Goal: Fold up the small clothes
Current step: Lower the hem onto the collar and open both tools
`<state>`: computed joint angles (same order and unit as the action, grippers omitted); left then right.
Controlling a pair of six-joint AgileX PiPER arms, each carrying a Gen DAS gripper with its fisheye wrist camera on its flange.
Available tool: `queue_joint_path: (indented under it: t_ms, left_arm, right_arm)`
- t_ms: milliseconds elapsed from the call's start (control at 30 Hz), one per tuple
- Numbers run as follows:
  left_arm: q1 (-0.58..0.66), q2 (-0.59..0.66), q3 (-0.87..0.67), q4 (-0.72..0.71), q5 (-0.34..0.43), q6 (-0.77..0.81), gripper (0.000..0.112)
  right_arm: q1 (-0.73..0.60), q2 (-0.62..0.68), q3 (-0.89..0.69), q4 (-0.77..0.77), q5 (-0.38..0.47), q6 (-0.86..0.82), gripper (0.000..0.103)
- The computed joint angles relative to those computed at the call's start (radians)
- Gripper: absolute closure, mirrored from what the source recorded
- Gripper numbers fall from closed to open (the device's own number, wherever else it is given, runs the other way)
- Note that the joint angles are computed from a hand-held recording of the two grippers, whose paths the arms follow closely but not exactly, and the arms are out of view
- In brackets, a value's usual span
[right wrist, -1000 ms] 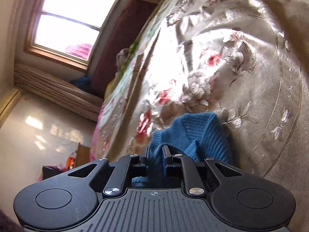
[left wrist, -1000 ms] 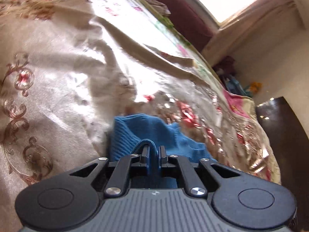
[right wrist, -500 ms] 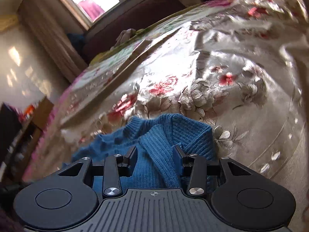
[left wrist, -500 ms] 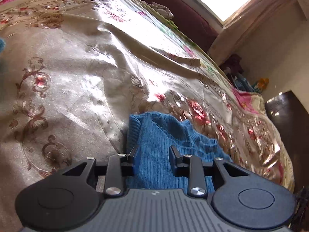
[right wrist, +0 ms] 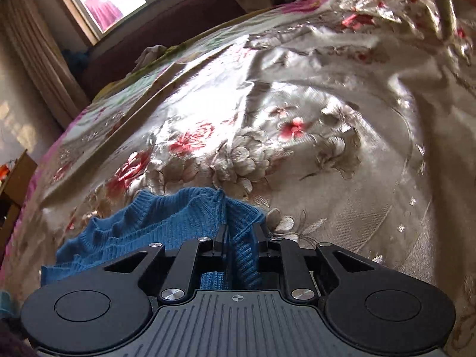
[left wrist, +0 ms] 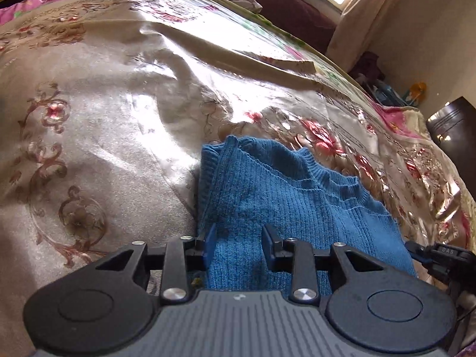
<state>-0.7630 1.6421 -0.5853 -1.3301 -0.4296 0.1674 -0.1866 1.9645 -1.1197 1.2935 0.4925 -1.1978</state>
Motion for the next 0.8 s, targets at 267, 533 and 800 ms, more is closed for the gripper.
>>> queue_joint_path:
  t_ms: [267, 533, 800]
  left_arm:
    - [-0.08, -0.092, 0.088, -0.081, -0.077, -0.028, 0.076]
    - [-0.239, -0.073, 0.131, -0.092, -0.154, -0.148, 0.075]
    - [-0.271, -0.067, 0.154, -0.067, -0.138, -0.222, 0.074]
  right_arm:
    - [-0.007, -0.069, 0.097, 0.128, -0.011, -0.155, 0.085]
    - [0.037, -0.183, 0.262, 0.288, -0.041, -0.479, 0.085]
    - [-0.012, -0.157, 0.237, 0.146, -0.041, -0.315, 0.069]
